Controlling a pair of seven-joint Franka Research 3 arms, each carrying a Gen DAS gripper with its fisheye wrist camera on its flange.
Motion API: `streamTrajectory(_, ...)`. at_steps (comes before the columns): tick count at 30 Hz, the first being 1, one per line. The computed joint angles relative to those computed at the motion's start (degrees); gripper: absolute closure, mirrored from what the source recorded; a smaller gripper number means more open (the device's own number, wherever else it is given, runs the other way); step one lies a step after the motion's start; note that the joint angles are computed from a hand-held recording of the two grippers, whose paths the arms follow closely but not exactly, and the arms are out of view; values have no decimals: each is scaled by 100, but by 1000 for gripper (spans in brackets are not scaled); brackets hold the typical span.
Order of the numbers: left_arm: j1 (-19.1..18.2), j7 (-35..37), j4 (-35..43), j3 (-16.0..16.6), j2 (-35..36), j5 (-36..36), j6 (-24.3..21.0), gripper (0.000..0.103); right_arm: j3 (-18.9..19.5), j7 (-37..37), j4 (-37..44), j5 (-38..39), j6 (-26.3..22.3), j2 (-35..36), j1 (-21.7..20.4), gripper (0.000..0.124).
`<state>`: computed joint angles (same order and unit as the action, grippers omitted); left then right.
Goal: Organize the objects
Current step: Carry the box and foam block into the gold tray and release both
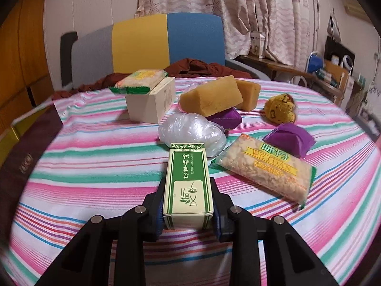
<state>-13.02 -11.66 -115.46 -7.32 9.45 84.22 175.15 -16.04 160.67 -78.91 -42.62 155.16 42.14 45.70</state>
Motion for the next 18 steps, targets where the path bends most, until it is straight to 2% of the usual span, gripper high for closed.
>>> streamTrajectory(2,78,81,-166,38,-110,-125,64,38,88,-65,48,102,-137,-9,-5,93)
streamTrajectory(6,274,97,-458,120,-327,-187,196,38,216,191,-87,433,191,-106,-51,93)
streamTrajectory(8,379,134,-552,127,-404,-266,209,37,153,336,-132,481,438,-145,36,93)
streamTrajectory(12,638,544,-752,185,-515,-778,227,36,41,356,-37,513,690,-191,242,93)
streamTrajectory(14,758,992,-837,191,-537,-1267,185,36,1,338,56,530,857,-197,342,93)
streamTrajectory(18,1018,1529,-1012,303,-586,-1966,148,36,105,-74,451,748,1139,-91,434,93)
